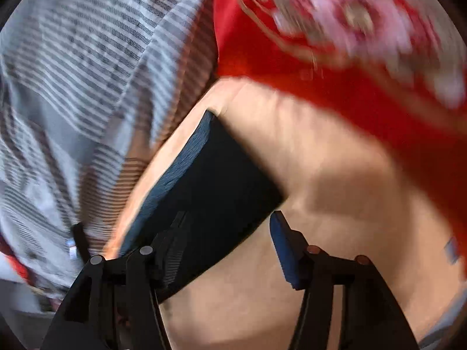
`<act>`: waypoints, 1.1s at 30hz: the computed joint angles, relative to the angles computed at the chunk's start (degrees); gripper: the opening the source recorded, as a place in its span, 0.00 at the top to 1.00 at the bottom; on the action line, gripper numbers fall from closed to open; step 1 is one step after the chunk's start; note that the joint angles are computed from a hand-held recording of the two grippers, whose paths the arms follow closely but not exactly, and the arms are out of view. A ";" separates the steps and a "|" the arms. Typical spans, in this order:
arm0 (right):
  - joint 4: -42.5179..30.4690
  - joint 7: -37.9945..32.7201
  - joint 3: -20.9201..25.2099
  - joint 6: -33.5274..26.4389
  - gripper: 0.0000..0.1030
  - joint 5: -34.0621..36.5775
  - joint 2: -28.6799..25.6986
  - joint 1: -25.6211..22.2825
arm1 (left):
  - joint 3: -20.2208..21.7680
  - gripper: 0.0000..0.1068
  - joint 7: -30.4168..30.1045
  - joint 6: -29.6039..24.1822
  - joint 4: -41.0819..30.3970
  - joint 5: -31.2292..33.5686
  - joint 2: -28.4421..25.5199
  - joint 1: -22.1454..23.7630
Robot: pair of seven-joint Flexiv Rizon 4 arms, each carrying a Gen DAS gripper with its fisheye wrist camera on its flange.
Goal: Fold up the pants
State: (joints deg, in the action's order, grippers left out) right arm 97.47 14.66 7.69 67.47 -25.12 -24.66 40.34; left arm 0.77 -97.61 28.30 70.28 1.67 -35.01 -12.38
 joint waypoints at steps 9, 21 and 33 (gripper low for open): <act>5.17 14.02 -12.62 20.72 0.41 -3.52 -4.96 8.22 | 0.03 0.04 -2.35 0.00 -6.25 -1.51 -3.37 0.20; 6.34 9.84 -14.88 24.09 0.41 2.51 -4.73 10.84 | 3.47 0.04 -8.83 -5.69 -15.32 5.59 -8.68 -1.70; 6.53 6.50 -22.30 27.77 0.41 8.48 -6.39 17.63 | 0.95 0.04 -5.71 -0.11 -4.15 2.71 -3.00 -1.05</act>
